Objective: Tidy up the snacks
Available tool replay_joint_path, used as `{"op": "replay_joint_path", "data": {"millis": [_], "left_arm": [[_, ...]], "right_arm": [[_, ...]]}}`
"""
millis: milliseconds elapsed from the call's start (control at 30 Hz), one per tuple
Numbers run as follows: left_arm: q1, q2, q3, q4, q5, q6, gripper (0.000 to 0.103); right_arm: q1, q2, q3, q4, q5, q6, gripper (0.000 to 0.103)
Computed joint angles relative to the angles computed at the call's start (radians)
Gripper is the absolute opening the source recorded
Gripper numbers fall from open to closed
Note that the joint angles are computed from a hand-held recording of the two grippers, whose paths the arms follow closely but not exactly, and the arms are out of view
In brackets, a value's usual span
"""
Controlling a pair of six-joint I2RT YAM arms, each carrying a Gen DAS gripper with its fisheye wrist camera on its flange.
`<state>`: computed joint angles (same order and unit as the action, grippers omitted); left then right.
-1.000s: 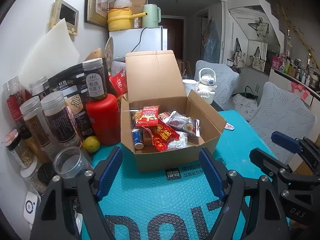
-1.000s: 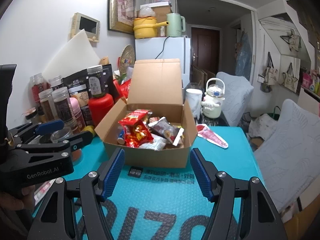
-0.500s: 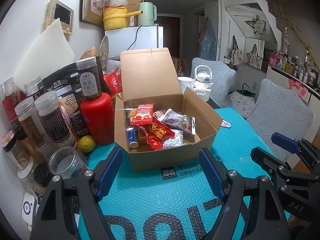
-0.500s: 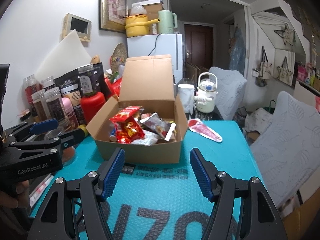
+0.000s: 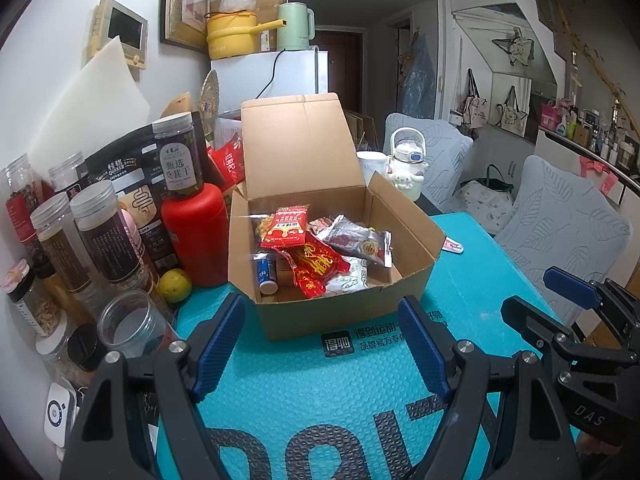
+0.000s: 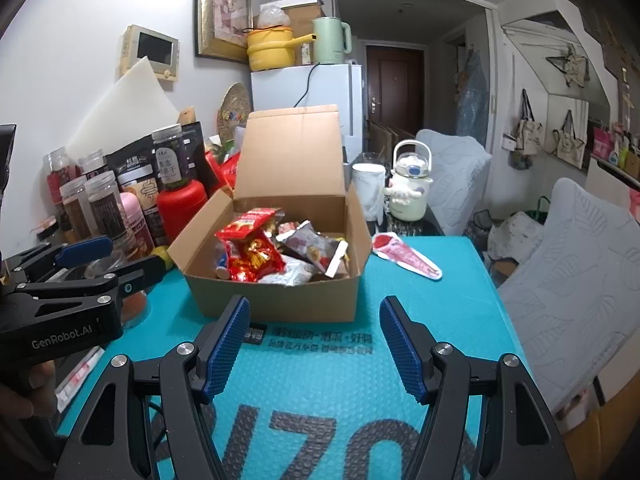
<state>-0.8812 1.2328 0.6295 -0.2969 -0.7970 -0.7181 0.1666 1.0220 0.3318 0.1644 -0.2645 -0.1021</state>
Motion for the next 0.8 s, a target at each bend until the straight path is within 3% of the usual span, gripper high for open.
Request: {"op": "replay_joint_path", "data": {"millis": [800], "left_arm": [[0.002, -0.031, -0.016, -0.005, 0.018, -0.009, 0.078]], "right_arm": [[0.040, -0.015, 0.010, -0.019, 0.054, -0.004, 0.068]]}}
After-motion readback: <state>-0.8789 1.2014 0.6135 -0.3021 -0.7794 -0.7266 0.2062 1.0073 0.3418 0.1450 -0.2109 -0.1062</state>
